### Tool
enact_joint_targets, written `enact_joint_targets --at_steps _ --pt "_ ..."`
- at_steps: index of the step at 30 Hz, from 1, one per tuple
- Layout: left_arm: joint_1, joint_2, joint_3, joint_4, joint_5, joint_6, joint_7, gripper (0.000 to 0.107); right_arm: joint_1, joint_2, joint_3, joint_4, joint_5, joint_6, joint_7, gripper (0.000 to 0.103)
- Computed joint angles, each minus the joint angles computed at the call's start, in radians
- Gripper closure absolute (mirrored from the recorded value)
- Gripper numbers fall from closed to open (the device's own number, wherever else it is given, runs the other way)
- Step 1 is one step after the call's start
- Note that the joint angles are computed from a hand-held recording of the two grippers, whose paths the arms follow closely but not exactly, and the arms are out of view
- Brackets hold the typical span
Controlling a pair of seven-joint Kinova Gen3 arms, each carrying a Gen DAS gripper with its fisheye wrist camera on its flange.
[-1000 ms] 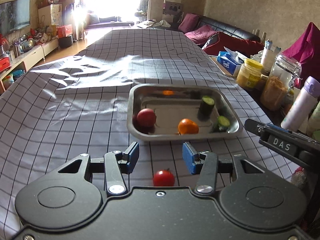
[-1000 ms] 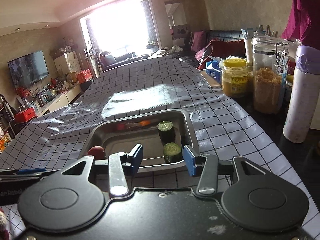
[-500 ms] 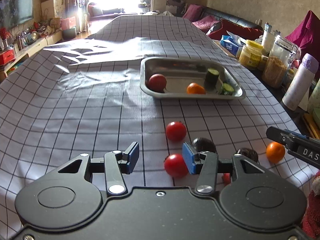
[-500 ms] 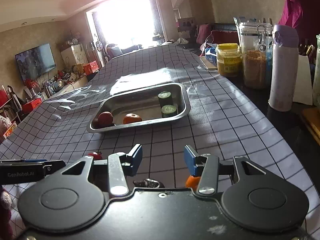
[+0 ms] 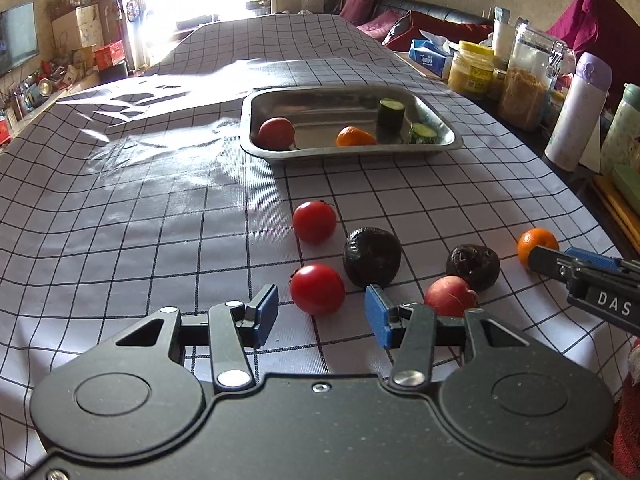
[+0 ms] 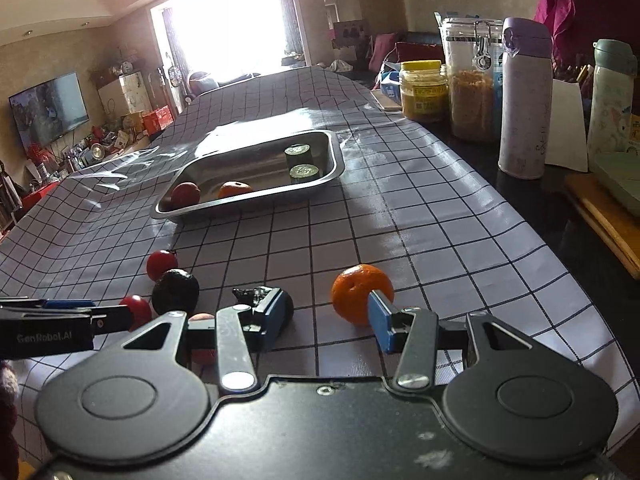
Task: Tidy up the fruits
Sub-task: 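Grasp the mandarin orange with the right gripper while the left gripper grasps a red tomato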
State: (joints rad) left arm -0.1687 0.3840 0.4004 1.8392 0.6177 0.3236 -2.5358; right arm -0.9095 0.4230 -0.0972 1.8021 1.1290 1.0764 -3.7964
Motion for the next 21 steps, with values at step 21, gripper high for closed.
enact_joint_targets --at_steps 21 --pt "0.114 0.075 -0.086 -0.091 -0.172 0.030 0.246 0.052 0.032 0.062 0.047 -0.058 -0.087 -0.011 0.096 0.054"
